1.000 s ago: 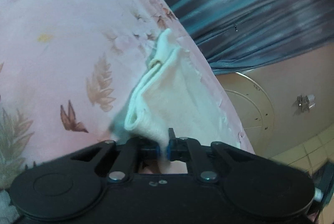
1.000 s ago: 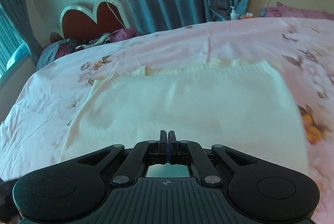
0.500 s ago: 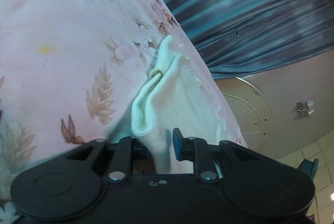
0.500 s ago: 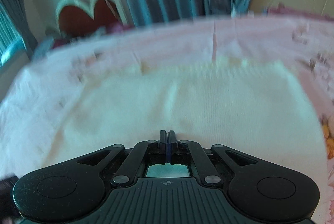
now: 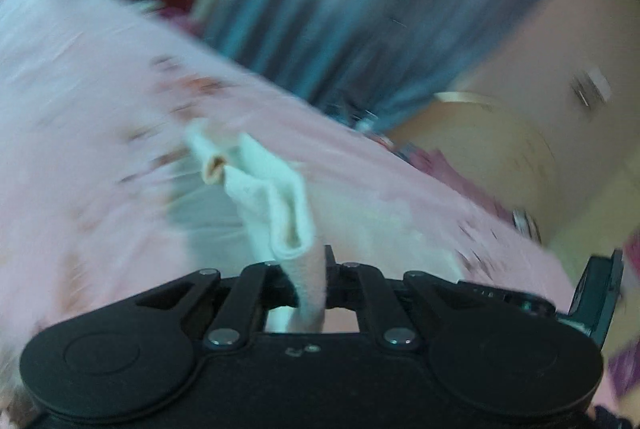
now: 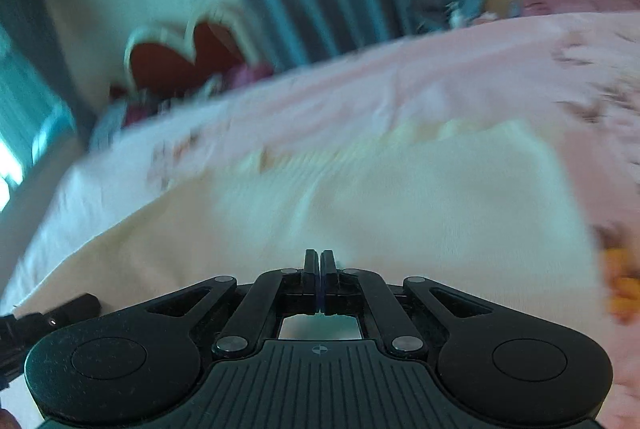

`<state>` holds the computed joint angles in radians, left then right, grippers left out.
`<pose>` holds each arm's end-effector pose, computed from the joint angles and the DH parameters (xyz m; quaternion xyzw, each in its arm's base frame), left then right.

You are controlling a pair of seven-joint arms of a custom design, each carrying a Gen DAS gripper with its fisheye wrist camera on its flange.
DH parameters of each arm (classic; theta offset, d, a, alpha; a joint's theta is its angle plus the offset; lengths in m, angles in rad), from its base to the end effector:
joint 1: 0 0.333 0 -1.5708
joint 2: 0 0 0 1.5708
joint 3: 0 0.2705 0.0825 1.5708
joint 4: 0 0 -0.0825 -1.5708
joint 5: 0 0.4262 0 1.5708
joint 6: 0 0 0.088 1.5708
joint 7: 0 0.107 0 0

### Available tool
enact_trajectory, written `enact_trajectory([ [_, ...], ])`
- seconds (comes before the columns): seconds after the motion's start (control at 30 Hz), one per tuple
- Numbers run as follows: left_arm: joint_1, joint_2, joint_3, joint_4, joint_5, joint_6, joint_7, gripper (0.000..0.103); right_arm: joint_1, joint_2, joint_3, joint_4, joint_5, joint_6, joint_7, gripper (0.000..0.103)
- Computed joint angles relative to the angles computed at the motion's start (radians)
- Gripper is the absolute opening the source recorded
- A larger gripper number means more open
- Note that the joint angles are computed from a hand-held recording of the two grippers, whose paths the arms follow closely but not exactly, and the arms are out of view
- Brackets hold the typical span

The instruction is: Fold small clothes

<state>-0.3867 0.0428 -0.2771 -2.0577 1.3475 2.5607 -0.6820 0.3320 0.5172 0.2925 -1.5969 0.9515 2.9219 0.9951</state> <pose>0.4830 -0.3952 0.3900 -0.7673 0.4213 -0.4212 0.2375 0.6433 0.3639 0.3509 -0.6967 0.5460 0.0020 0.4652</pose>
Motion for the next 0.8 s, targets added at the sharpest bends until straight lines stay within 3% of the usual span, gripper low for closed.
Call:
enact_trajectory([
  [0.1, -0.028, 0.115, -0.009, 0.165, -0.066, -0.012, 0.238, 0.007, -0.119, -0.088, 0.061, -0.093, 0.203, 0.024, -0.133, 0.0],
  [0.23, -0.086, 0.297, 0.001, 0.392, -0.159, 0.008, 0.475, 0.007, -0.188, -0.177, 0.035, -0.166, 0.39, -0.026, -0.262, 0.0],
  [0.33, -0.095, 0.445, -0.018, 0.547, -0.304, 0.048, 0.676, 0.013, -0.198, -0.217, -0.016, -0.2, 0.423, -0.093, -0.279, 0.0],
  [0.37, -0.078, 0.506, -0.049, 0.603, -0.395, 0.071, 0.778, 0.027, -0.19, -0.224, -0.037, -0.209, 0.404, -0.103, -0.253, 0.013],
  [0.4, -0.07, 0.551, -0.071, 0.642, -0.456, 0.094, 0.843, 0.035, -0.173, -0.23, -0.066, -0.217, 0.403, -0.109, -0.228, 0.058],
  [0.43, -0.061, 0.582, -0.092, 0.663, -0.505, 0.126, 0.901, 0.045, -0.186, -0.241, -0.06, -0.227, 0.466, -0.104, -0.273, 0.076],
  [0.47, -0.065, 0.587, -0.095, 0.666, -0.529, 0.135, 0.923, 0.043, -0.199, -0.252, -0.059, -0.235, 0.546, -0.129, -0.345, 0.079],
  [0.53, -0.091, 0.522, -0.039, 0.591, -0.512, 0.196, 0.837, 0.042, -0.191, -0.261, -0.09, -0.24, 0.556, -0.193, -0.344, 0.065],
  [0.57, -0.11, 0.465, 0.012, 0.526, -0.48, 0.228, 0.752, 0.042, -0.188, -0.258, -0.105, -0.233, 0.539, -0.236, -0.331, 0.047],
  [0.6, -0.141, 0.413, 0.067, 0.475, -0.438, 0.228, 0.668, 0.042, -0.185, -0.253, -0.112, -0.225, 0.537, -0.271, -0.336, 0.042],
  [0.67, -0.178, 0.335, 0.141, 0.401, -0.364, 0.174, 0.554, 0.042, -0.174, -0.236, -0.12, -0.205, 0.517, -0.316, -0.341, 0.042],
  [0.8, -0.118, 0.286, 0.138, 0.323, -0.371, 0.139, 0.503, 0.039, -0.142, -0.161, -0.12, -0.132, 0.402, -0.367, -0.263, 0.042],
])
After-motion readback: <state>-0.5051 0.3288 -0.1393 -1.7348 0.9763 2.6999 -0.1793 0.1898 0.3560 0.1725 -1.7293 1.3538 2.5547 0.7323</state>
